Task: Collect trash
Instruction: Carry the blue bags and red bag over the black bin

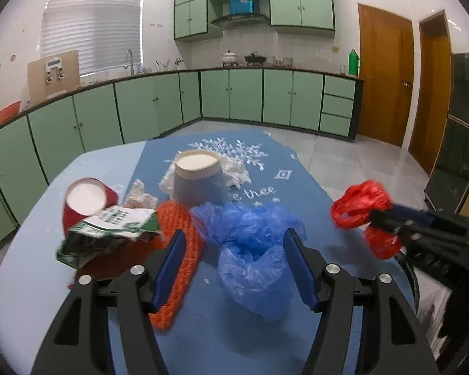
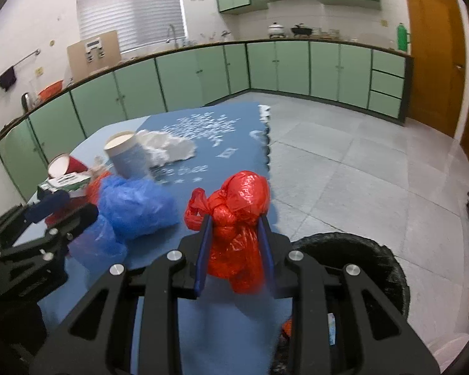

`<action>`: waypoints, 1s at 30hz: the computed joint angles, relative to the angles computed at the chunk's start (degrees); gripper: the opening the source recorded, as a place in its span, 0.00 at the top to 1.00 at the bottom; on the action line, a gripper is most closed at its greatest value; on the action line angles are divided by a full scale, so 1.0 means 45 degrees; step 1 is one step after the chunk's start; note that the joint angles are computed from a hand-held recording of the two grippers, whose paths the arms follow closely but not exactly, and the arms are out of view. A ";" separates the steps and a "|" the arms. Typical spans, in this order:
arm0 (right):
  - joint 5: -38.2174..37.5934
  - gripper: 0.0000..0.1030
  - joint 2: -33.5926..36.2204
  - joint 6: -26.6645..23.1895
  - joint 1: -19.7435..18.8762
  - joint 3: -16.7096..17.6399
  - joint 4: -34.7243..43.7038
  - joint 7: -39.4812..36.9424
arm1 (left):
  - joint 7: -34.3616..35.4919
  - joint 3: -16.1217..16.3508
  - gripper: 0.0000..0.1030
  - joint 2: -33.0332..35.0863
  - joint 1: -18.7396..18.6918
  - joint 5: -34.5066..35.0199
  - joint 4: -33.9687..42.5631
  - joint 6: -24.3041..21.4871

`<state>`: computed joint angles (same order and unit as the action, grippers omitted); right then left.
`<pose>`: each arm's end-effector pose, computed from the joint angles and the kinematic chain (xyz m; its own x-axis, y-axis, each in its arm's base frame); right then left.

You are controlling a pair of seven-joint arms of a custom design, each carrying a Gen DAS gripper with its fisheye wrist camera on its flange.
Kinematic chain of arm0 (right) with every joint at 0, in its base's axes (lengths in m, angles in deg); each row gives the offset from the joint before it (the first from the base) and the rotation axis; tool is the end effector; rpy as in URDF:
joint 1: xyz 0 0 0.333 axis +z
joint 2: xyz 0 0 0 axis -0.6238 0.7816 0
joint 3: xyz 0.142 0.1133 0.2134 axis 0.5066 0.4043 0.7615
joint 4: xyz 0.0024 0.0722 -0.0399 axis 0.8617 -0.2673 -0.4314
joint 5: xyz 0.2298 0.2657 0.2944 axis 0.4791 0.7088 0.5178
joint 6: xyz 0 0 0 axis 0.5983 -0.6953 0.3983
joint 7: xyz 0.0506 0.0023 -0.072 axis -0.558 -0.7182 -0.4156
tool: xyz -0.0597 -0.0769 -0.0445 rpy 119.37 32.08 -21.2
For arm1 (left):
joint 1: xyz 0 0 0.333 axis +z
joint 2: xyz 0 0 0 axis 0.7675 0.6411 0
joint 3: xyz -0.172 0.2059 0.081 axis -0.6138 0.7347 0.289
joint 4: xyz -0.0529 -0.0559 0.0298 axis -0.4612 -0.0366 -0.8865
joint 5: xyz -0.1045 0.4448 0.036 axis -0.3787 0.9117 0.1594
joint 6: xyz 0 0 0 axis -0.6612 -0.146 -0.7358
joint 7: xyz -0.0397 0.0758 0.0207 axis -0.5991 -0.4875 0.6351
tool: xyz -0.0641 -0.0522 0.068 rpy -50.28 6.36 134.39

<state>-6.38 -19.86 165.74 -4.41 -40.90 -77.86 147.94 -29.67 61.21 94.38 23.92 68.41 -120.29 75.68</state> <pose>0.5744 0.4478 0.3533 0.0919 -0.9899 -0.1076 -0.6253 0.0268 -0.7799 0.5796 -0.4196 0.3242 -0.1666 -0.9858 -0.0211 -0.5409 0.1093 -0.8340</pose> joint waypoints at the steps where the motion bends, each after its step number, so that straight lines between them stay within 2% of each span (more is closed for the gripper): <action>1: -0.0084 0.73 -0.0083 -0.0030 0.0016 -0.0047 -0.0100 0.0125 | 0.0205 0.0047 0.38 0.0107 -0.0059 -0.0207 0.0088 0.0015; 5: -0.0357 0.73 -0.0302 -0.0045 -0.0069 -0.0068 -0.0417 0.0537 | 0.1175 -0.0044 0.39 0.0655 -0.0084 -0.1125 0.0577 -0.0011; 7: -0.0350 0.73 -0.0312 -0.0008 -0.0135 -0.0016 -0.0454 0.0560 | 0.1730 -0.0064 0.49 0.0907 -0.0062 -0.1716 0.0785 0.0126; 9: -0.0396 0.73 -0.0319 0.0034 -0.0167 0.0007 -0.0485 0.0590 | 0.2369 -0.0091 0.71 0.1130 0.0003 -0.2473 0.0962 0.0380; 12: -0.0539 0.73 -0.0326 0.0050 -0.0168 0.0001 -0.0488 0.0699 | 0.2023 0.0260 0.85 0.1059 -0.0292 -0.2377 0.0890 0.0721; 16: -0.0921 0.73 -0.0474 -0.0001 -0.0136 -0.0031 -0.0584 0.1115 | 0.1075 0.0534 0.90 0.0696 -0.0649 -0.1386 0.0700 0.0736; 21: -0.1869 0.73 -0.1109 -0.0147 -0.0189 -0.0024 -0.1077 0.2059 | 0.0448 0.0357 0.90 0.0289 -0.0620 -0.0459 0.0595 0.0869; 30: -0.3154 0.73 -0.2689 -0.0989 -0.0855 0.0528 -0.2488 0.3523 | 0.0242 0.0115 0.90 0.0398 -0.0564 0.0338 0.1344 0.1659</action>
